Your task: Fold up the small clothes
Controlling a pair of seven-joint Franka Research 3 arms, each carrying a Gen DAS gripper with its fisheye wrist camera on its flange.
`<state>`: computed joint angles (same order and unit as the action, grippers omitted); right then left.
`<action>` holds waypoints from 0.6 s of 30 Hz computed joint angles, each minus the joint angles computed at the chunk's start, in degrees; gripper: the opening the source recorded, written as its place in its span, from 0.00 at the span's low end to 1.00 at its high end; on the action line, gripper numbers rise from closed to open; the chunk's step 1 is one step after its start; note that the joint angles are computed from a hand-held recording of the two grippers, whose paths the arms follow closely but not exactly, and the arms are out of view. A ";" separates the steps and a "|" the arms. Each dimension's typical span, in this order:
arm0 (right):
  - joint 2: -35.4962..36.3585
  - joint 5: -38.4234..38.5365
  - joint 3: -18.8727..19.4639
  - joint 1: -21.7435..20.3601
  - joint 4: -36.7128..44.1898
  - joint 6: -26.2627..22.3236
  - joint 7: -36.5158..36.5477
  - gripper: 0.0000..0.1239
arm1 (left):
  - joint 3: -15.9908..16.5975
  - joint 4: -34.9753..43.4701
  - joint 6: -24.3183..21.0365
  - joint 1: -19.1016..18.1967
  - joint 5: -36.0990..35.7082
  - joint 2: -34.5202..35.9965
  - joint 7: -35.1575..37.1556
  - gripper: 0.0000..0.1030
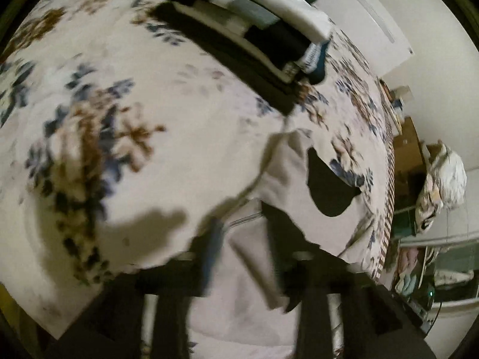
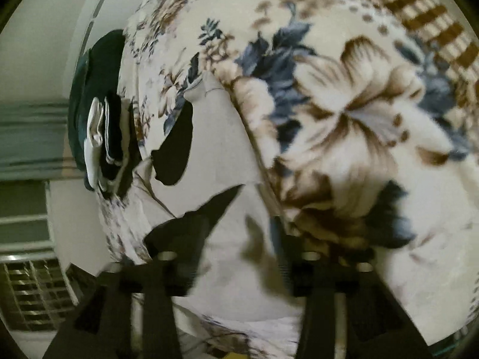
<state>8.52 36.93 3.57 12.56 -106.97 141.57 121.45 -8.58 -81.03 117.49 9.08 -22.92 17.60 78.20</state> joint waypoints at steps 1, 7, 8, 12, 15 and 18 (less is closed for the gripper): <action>-0.95 -1.83 -0.14 0.19 -0.70 -0.87 -0.07 0.42 | 0.36 -2.43 1.00 0.09 0.61 -1.66 0.07 0.52; -1.91 -10.85 0.04 1.94 -0.43 -5.33 -0.51 0.42 | 0.50 -6.10 -1.08 -1.58 5.80 -2.94 7.11 0.52; -1.05 -12.30 0.06 2.27 0.74 -5.72 -0.34 0.42 | 0.46 -5.95 -1.21 -2.02 6.61 -2.51 7.63 0.52; 3.35 -19.01 -0.20 3.66 7.14 -8.05 1.58 0.42 | 0.00 -3.61 -1.67 -2.97 7.72 0.46 8.71 0.52; 8.62 -23.51 -0.63 4.83 15.16 -13.05 2.62 0.42 | -0.27 -1.65 -1.75 -3.74 9.89 2.25 9.90 0.52; 15.78 -28.40 -1.25 6.28 25.69 -21.17 2.07 0.33 | -0.78 0.35 -3.39 -4.03 10.93 4.09 11.64 0.52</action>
